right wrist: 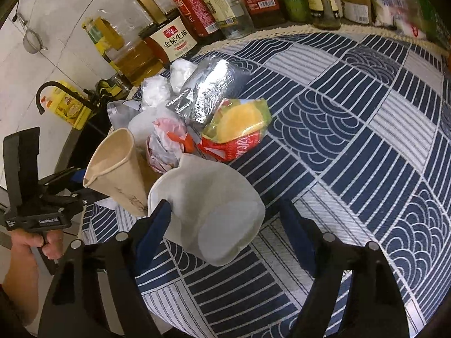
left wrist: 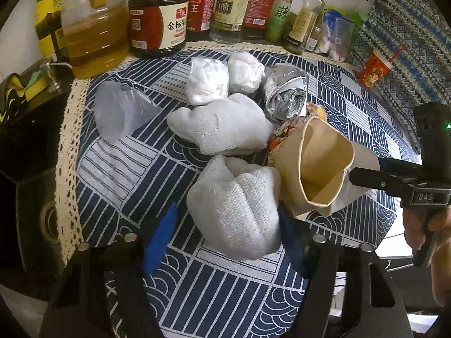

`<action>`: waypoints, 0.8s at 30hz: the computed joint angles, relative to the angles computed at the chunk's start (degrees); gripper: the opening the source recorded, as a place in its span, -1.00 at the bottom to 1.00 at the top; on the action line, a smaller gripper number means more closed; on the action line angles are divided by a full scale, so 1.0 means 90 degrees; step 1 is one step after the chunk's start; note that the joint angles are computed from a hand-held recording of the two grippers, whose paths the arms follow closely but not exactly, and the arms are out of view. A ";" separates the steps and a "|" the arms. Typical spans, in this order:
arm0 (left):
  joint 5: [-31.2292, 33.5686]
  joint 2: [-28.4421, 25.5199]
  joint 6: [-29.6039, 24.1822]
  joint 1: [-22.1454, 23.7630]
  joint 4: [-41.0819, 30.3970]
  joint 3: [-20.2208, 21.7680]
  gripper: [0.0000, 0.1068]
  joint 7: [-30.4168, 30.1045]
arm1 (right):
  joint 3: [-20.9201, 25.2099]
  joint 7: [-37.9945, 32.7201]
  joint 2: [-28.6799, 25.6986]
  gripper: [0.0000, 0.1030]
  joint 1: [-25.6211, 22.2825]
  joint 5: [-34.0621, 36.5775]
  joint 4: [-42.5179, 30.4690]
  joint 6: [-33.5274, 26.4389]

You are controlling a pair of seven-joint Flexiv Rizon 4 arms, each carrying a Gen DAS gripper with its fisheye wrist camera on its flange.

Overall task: Collect trash
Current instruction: 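Move the left tool toward the white crumpled towel while the right tool approaches the white paper cup, then close the left gripper on the white towel while the right gripper grasps the white paper cup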

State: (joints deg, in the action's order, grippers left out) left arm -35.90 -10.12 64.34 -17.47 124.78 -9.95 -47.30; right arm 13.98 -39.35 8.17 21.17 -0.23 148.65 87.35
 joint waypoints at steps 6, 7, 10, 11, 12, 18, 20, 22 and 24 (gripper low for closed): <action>-0.0453 -0.0011 -0.0140 0.0019 0.0053 -0.0082 -0.14 0.0362 | -0.0273 -0.0724 -0.0028 0.29 0.0535 0.0956 -0.0069 0.0232; -0.0551 -0.0003 -0.0142 0.0015 0.0070 -0.0094 -0.16 0.0442 | -0.0233 -0.0709 -0.0037 0.30 0.0490 0.0944 -0.0074 0.0240; -0.0652 0.0031 -0.0133 -0.0016 0.0102 -0.0075 -0.28 0.0502 | 0.0059 -0.0307 -0.0070 0.27 0.0091 0.0383 0.0027 0.0402; -0.0698 0.0046 -0.0127 -0.0023 0.0116 -0.0067 -0.33 0.0516 | 0.0111 -0.0185 -0.0074 0.24 0.0001 0.0215 0.0059 0.0456; -0.0734 0.0059 -0.0130 -0.0029 0.0126 -0.0056 -0.36 0.0517 | 0.0105 -0.0157 -0.0054 0.21 0.0019 0.0189 0.0087 0.0495; -0.0818 0.0138 -0.0094 -0.0070 0.0185 -0.0001 -0.46 0.0520 | 0.0190 0.0285 0.0018 0.10 -0.0232 -0.0398 0.0250 0.0679; -0.0787 0.0159 -0.0037 -0.0090 0.0205 0.0018 -0.47 0.0475 | 0.0342 0.0556 0.0056 0.10 -0.0515 -0.0797 0.0317 0.0735; -0.0778 0.0191 0.0034 -0.0100 0.0239 0.0037 -0.48 0.0413 | 0.0344 0.0672 0.0115 0.09 -0.0550 -0.0925 0.0386 0.0799; -0.0757 0.0225 0.0127 -0.0107 0.0275 0.0060 -0.48 0.0345 | 0.0436 0.0858 0.0166 0.09 -0.0707 -0.1149 0.0444 0.0840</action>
State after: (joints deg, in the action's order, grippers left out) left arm -42.71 -8.10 65.48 -18.43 127.26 -9.42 -44.19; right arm 17.91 -31.63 9.66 14.81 -10.58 152.64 94.91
